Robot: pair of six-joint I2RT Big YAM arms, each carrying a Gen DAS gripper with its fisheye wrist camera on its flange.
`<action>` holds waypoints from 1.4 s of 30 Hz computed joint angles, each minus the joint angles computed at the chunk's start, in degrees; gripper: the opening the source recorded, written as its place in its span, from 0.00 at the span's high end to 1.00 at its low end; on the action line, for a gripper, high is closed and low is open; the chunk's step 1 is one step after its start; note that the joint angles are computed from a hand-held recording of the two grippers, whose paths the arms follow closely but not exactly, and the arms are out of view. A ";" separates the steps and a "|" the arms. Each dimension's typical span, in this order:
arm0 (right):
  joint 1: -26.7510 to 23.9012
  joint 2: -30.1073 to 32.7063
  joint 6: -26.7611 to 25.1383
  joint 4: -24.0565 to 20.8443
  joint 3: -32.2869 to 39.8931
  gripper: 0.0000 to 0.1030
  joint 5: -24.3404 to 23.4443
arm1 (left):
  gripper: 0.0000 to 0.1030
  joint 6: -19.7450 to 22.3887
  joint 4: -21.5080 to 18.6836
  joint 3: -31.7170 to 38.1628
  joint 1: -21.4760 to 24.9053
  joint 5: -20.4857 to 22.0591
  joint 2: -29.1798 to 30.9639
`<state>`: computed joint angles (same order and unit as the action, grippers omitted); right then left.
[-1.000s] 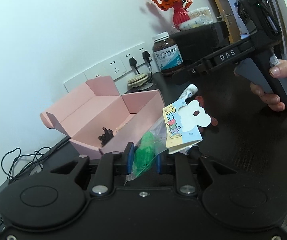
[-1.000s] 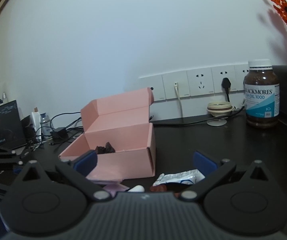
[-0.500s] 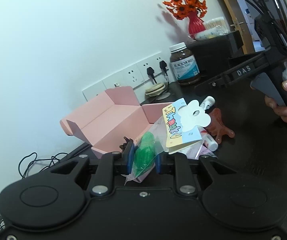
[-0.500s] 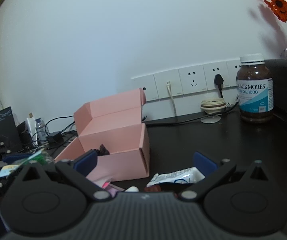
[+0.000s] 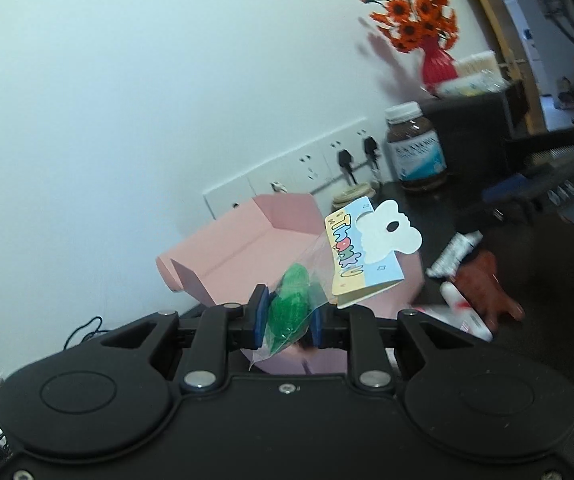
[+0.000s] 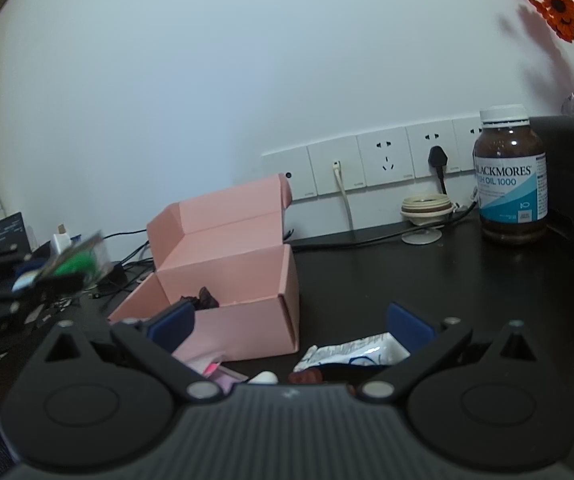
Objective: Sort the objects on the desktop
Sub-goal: 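Carry the bag over the pink box and lower it inside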
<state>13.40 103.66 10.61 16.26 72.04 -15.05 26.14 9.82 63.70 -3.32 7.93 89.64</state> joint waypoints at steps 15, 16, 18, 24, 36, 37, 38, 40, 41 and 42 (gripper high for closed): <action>-0.10 0.15 0.10 -0.40 0.31 0.01 -0.63 | 0.79 -3.92 -10.89 17.02 -3.49 -6.73 12.71; -0.13 0.19 0.18 -0.45 0.36 0.01 -0.70 | 0.79 -3.91 -11.24 17.70 -3.61 -7.10 13.36; -0.20 0.30 0.41 -0.56 0.51 0.01 -0.85 | 0.79 -4.46 -12.65 18.89 -3.60 -7.12 14.29; -0.29 0.36 0.82 -0.47 0.55 0.01 -1.09 | 0.79 -3.85 -15.86 20.43 -3.60 -6.69 15.58; 0.07 0.20 -0.70 -0.22 0.27 0.01 -0.67 | 0.46 -4.54 -8.85 19.17 -3.02 -14.15 14.63; 0.06 0.20 -0.67 -0.30 0.30 0.01 -0.72 | 0.41 -4.58 -7.69 18.86 -2.86 -14.09 14.08; 0.04 0.20 -0.63 -0.35 0.32 0.01 -0.74 | 0.41 -4.59 -7.28 18.75 -2.68 -13.66 13.55; -0.01 0.22 -0.48 -0.38 0.35 0.01 -0.88 | 0.38 -4.53 -7.91 18.50 -2.31 -12.63 12.25; -0.03 0.23 -0.42 -0.41 0.38 0.01 -0.94 | 0.30 -4.45 -8.61 18.31 -2.16 -12.33 11.61; -0.04 0.24 -0.39 -0.44 0.40 0.01 -0.98 | 0.23 -3.95 -9.39 17.83 -1.98 -11.64 10.81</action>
